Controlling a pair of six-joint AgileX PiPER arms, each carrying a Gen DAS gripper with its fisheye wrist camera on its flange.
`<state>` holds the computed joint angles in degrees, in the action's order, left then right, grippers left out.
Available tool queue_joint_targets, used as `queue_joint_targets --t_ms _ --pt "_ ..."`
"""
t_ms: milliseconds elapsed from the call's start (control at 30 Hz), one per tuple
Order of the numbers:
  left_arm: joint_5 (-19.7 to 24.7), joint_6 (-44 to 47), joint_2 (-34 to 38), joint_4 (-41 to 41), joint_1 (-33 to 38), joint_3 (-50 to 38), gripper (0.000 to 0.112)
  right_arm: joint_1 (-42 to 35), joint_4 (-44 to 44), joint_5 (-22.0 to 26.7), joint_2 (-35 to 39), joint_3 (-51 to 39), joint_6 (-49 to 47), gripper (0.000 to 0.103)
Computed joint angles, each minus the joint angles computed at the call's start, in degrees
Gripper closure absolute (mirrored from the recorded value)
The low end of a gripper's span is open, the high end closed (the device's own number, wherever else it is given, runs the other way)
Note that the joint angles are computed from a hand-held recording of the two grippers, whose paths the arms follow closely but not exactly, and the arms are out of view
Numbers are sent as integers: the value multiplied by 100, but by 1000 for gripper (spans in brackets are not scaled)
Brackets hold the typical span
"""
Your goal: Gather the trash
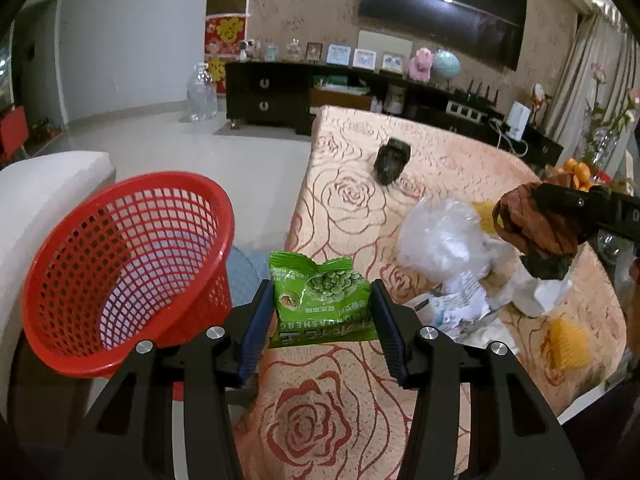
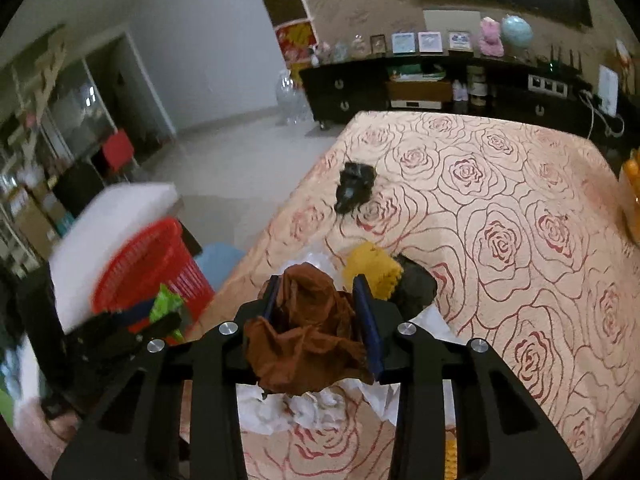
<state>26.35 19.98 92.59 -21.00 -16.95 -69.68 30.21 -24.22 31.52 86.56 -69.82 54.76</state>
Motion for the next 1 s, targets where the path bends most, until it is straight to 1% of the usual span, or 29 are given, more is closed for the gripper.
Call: queue_joint_targets --t_ms 100,167,200,267,300,400,467,567,633,733,1000 --pt "32 172 -144 -232 97 50 65 -181 410 -361 -200 169 -181 67" --pt "56 210 -202 -317 143 63 65 -301 878 -550 -263 206 -514 67" --pt "78 196 -224 -323 159 61 65 -405 1301 -696 -276 245 -842 67" --pt "128 226 -262 -356 197 56 65 -481 1648 -762 -247 246 -1084 67" --pt "129 195 -283 -320 190 60 65 -481 1629 -741 -227 232 -1054 67" --pt "88 185 -315 -263 176 89 65 -422 1420 -616 -75 82 -901 67" --pt "82 137 -327 -192 155 88 65 -324 1123 -465 73 -60 -696 67" --pt "37 59 -341 -90 134 119 65 -191 782 -42 319 -302 -530 67" --pt "24 44 -338 -78 145 123 65 -126 874 230 504 -476 -757 67" --pt "32 58 -330 -102 191 107 65 81 642 691 702 -672 -747 66" --pt "44 180 -351 -237 281 99 65 339 841 1154 889 -594 -1367 66"
